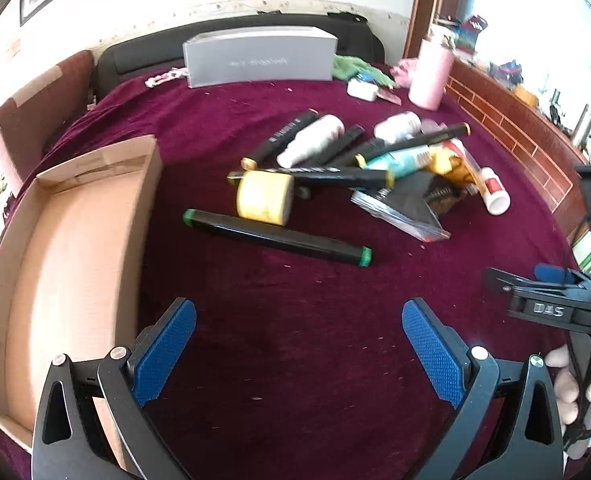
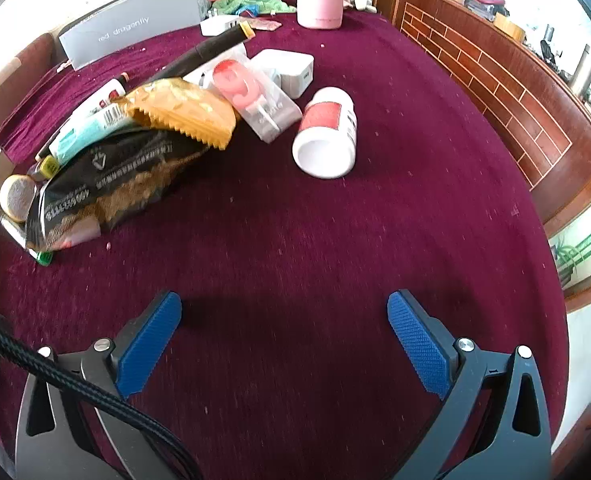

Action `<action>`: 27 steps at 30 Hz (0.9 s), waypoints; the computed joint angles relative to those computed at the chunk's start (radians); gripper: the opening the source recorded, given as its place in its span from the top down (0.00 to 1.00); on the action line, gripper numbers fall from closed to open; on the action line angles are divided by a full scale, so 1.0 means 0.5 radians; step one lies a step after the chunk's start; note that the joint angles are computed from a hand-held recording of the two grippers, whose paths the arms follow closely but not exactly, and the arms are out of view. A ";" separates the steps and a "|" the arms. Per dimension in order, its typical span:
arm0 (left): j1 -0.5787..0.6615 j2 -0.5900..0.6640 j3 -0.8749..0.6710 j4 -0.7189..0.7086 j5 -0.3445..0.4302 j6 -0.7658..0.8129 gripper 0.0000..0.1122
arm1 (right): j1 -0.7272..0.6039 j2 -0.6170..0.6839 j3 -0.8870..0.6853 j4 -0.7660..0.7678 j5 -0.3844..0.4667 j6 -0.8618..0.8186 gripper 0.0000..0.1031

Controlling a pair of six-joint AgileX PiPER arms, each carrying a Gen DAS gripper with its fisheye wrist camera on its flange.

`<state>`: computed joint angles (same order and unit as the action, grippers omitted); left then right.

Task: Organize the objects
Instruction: 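Grasp the black marker with green cap using the left tool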

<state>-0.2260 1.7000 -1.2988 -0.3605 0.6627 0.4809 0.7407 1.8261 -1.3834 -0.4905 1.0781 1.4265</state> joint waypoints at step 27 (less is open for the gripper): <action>-0.277 0.550 -0.507 1.217 0.103 -1.406 0.16 | 0.352 -0.480 0.504 -0.986 -0.517 1.124 0.03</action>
